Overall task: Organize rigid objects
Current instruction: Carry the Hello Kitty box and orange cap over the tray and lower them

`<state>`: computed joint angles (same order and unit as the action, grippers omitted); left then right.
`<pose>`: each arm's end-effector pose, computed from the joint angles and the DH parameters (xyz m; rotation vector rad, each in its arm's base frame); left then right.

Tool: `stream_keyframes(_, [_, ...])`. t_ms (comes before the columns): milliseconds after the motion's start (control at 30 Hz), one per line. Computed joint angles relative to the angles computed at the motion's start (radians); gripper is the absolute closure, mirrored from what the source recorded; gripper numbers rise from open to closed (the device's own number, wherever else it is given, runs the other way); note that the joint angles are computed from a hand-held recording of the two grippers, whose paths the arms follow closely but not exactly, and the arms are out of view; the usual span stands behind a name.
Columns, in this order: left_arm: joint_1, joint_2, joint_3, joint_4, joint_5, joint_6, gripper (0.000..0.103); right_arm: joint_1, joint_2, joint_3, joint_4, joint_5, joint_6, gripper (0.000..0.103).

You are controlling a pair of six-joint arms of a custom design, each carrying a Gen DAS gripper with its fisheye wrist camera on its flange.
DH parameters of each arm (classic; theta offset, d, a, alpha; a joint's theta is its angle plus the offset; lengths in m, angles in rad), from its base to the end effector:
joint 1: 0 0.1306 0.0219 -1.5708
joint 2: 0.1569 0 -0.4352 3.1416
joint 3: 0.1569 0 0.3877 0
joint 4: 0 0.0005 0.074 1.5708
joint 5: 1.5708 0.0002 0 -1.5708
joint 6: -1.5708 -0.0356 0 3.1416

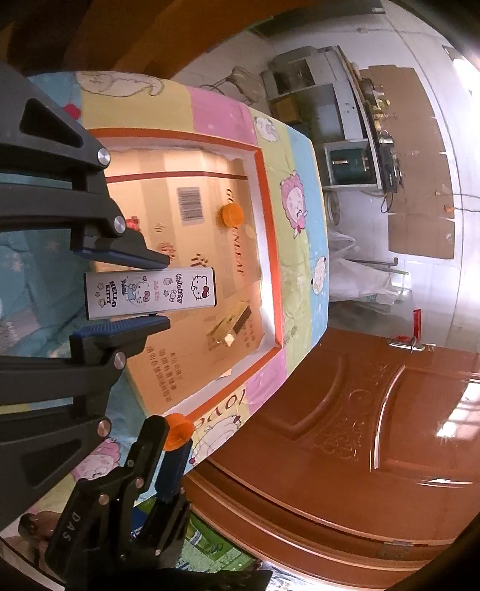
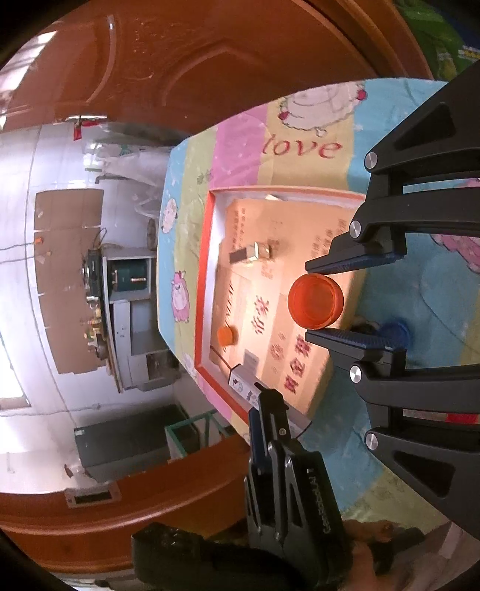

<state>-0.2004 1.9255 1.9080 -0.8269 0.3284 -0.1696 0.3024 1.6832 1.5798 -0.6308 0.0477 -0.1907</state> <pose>0.6777 -0.1499 0.4226 0.5878 2.3224 -0.4101 0.5777 0.1779 0.4365 -0.1046 2.3097 0.1973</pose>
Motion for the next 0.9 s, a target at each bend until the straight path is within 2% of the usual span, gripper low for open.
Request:
stream_keyframes(433, [-0.016, 0.174, 0.297, -0.143, -0.008, -0.007, 0.076, -0.07, 0.099, 0.14, -0.041, 0.001, 0.068, 0.073])
stream_keyframes(600, [-0.022, 0.266, 0.461, -0.25, -0.001, -0.007, 0.076, -0.099, 0.154, 0.219, -0.066, -0.017, 0.106, 0.073])
stream_keyframes(767, [-0.03, 0.35, 0.614, -0.339, -0.032, -0.012, 0.076, -0.119, 0.21, 0.303, -0.098, -0.028, 0.153, 0.073])
stream_keyframes(900, [-0.034, 0.447, 0.798, -0.442, -0.055, -0.005, 0.076, -0.133, 0.266, 0.388, -0.143, -0.052, 0.177, 0.073])
